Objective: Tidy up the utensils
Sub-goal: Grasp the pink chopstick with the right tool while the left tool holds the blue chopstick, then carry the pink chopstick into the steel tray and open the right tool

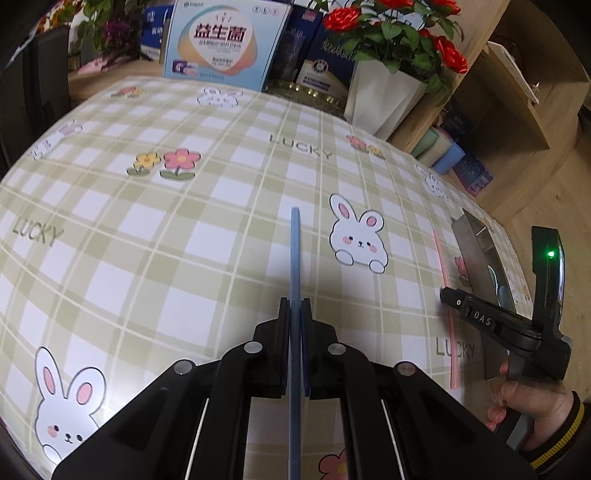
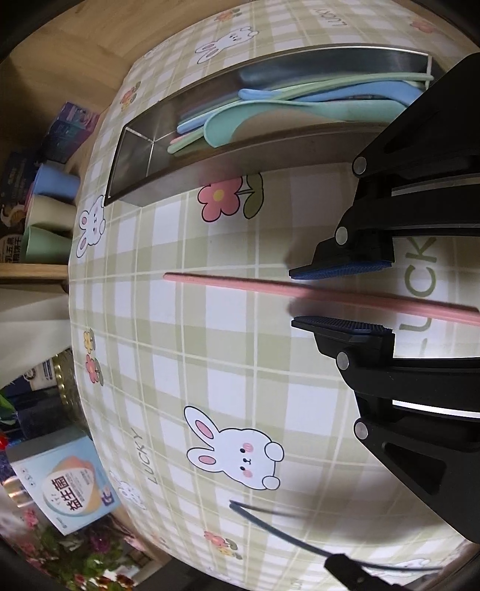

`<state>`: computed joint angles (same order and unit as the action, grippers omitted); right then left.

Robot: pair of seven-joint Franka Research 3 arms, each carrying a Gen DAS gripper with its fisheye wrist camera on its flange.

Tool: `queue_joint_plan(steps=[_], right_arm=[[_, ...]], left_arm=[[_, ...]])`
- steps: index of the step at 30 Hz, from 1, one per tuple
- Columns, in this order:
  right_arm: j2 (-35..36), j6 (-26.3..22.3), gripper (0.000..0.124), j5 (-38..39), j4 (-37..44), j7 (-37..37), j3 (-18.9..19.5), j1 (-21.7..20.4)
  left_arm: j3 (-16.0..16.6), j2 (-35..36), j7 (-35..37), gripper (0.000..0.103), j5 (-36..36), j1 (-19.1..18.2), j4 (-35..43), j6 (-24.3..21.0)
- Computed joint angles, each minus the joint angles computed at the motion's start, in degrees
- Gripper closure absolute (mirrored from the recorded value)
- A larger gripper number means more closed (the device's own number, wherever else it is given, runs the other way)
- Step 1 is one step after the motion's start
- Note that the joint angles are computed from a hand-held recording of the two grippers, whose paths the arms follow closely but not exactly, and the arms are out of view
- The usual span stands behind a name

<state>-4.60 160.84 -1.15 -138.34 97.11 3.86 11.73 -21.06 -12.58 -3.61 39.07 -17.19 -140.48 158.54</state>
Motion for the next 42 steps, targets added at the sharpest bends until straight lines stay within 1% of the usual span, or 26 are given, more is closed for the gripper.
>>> queue_joint_plan(steps=[1, 3, 6, 11, 14, 19, 26, 29, 32, 42], right_arm=[[-0.32, 0.66, 0.111, 2.48, -0.57, -2.34, -0.35, 0.53], [-0.93, 1.32, 0.117, 4.83, -1.45, -4.97, -0.43, 1.09], [-1.76, 2.54, 0.118, 8.23, -2.88, -8.35, -0.53, 1.86], [-3.81, 3.74, 0.118, 17.74, -5.5, -15.55, -1.36, 4.02], [-4.93, 4.32, 0.118, 22.34, -6.88, -19.65, -1.8, 5.19], [-5.56, 5.5, 0.118, 26.91, -7.97, -24.36, -2.26, 6.17], [-5.8, 7.53, 0.118, 30.1, -8.93, -28.84, -2.22, 6.73], [-5.82, 7.71, 0.118, 32.97, -8.93, -31.66, -3.06, 7.69], [-5.78, 7.76, 0.118, 35.71, -8.85, -34.08, -3.48, 8.26], [-5.63, 7.73, 0.118, 38.65, -8.67, -36.22, -3.02, 7.95]], left_arm=[[0.15, 0.23, 0.18, 0.098, -0.36, -0.1, -0.08, 0.24], [0.49, 0.81, 0.95, 0.098, -1.3, -0.42, -0.05, 0.68], [1.05, 1.55, 2.22, 0.098, -3.3, -0.97, -0.22, 1.63], [1.64, 2.27, 3.9, 0.098, -6.28, -1.4, -0.64, 2.56], [1.56, 2.77, 4.89, 0.098, -7.19, -1.57, -0.35, 1.96], [1.62, 3.59, 6.39, 0.097, -8.06, -2.1, 0.38, 1.37], [1.24, 4.44, 6.9, 0.097, -6.79, -2.62, 2.2, -2.06], [1.11, 4.94, 7.21, 0.097, -5.86, -3.0, 3.17, -3.9], [1.17, 5.1, 7.42, 0.097, -5.16, -3.37, 3.52, -4.79], [1.12, 5.76, 7.77, 0.097, -2.81, -4.1, 4.68, -7.12]])
